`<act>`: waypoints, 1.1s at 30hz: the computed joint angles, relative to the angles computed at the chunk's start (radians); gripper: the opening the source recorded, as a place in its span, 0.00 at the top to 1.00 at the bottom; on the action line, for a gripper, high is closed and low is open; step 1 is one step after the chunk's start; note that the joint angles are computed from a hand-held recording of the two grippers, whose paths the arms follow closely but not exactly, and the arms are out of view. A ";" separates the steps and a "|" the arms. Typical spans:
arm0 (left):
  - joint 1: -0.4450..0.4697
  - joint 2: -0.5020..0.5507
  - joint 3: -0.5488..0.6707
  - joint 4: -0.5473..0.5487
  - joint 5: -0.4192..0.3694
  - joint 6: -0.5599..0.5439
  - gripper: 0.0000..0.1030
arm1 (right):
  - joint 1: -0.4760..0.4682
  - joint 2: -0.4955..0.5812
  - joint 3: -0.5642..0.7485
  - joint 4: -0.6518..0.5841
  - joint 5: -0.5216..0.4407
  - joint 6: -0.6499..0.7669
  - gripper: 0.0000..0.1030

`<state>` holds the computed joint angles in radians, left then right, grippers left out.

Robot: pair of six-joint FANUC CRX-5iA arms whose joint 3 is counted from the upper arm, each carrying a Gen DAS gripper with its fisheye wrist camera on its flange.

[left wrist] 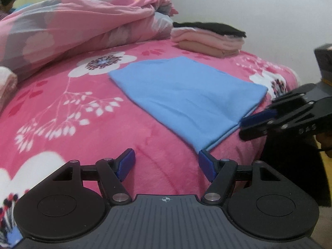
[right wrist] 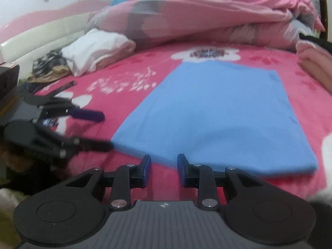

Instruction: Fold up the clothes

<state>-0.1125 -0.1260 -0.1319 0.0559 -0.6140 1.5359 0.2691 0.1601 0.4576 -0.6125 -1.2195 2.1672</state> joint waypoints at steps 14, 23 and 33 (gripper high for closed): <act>0.050 0.004 0.033 -0.006 0.005 0.150 0.33 | 0.042 -0.029 -0.071 -0.084 0.084 0.168 0.71; 0.009 0.120 0.110 0.050 0.055 0.081 0.33 | -0.085 -0.022 -0.025 -0.168 0.089 -0.002 0.71; 0.017 0.157 0.077 0.148 0.083 -0.005 0.33 | -0.113 0.028 -0.005 -0.017 0.214 -0.145 0.71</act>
<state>-0.0959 0.0310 -0.0545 0.2039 -0.5309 1.5314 0.1562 0.1885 0.4524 -0.6291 -1.0058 2.0224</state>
